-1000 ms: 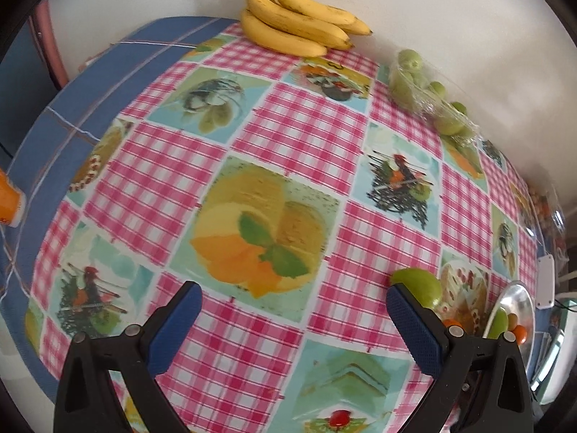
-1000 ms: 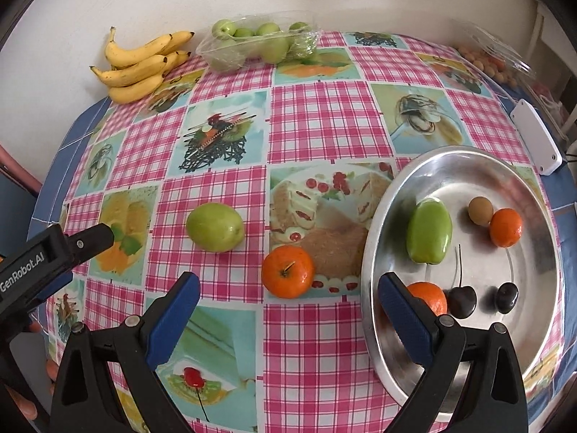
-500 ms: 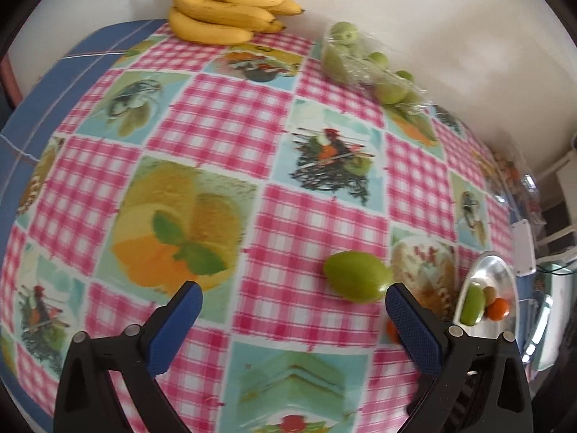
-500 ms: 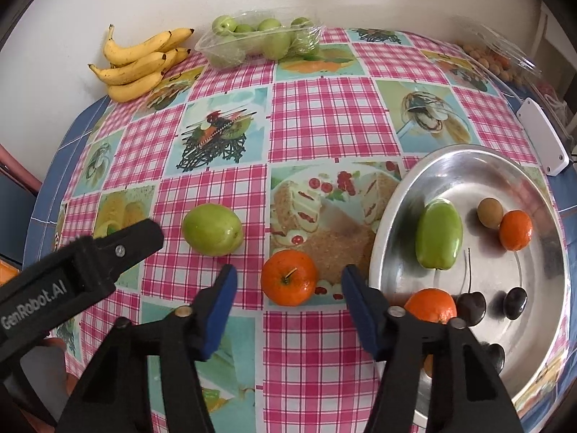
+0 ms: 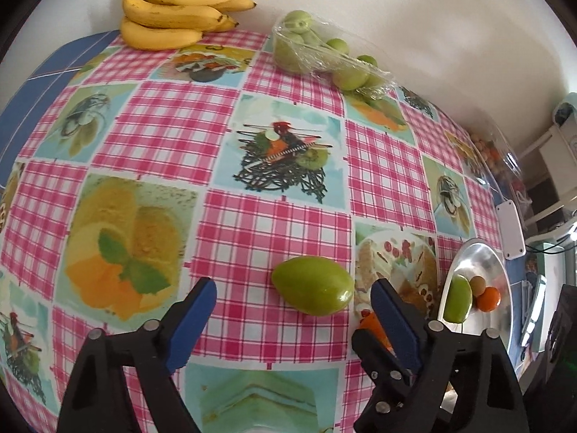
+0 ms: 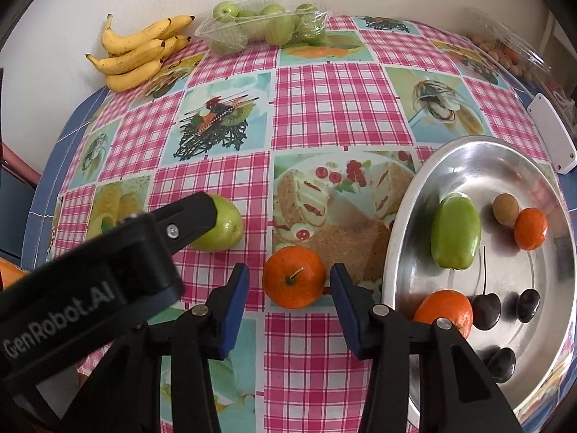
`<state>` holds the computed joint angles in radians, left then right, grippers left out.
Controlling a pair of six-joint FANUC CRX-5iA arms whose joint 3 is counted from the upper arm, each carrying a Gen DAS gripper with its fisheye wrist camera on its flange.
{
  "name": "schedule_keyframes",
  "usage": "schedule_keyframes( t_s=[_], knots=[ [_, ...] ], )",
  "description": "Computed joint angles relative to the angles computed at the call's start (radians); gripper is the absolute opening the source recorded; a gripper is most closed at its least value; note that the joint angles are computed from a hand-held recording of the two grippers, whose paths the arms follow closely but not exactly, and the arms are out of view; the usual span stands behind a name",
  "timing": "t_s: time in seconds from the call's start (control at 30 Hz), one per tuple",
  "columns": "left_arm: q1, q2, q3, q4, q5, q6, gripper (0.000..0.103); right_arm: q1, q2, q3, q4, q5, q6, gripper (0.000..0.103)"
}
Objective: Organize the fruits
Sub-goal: 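Grasp the green mango with the left tool while the right tool grasps a stemmed orange, then lift and carry the mango and the orange over the steel bowl with both tools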
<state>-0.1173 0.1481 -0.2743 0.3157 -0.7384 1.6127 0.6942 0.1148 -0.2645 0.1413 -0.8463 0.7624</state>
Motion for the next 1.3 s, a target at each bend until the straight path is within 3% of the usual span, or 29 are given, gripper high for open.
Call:
schedule_keyframes(
  t_s=[0.3,0.53,0.93,1.1,1.3],
  knots=[
    [-0.016,0.029,0.014,0.015,0.002,-0.028,0.079,-0.003,0.015,0.013,-0.016,-0.005,0.012,0.046],
    [-0.021,0.041,0.012,0.031,0.002,-0.037,0.058,-0.003,0.022,0.018,-0.014,-0.010,0.010,0.043],
    [-0.015,0.016,0.009,0.029,-0.003,-0.042,0.042,0.000,-0.007,-0.002,-0.001,0.003,-0.010,0.038],
    [-0.009,0.013,-0.001,0.054,0.004,-0.054,0.039,-0.002,-0.022,-0.009,0.007,0.002,-0.016,0.038],
    [-0.008,0.017,-0.023,0.092,0.035,-0.075,0.046,-0.009,-0.014,0.003,-0.020,-0.010,0.005,0.038]
  ],
)
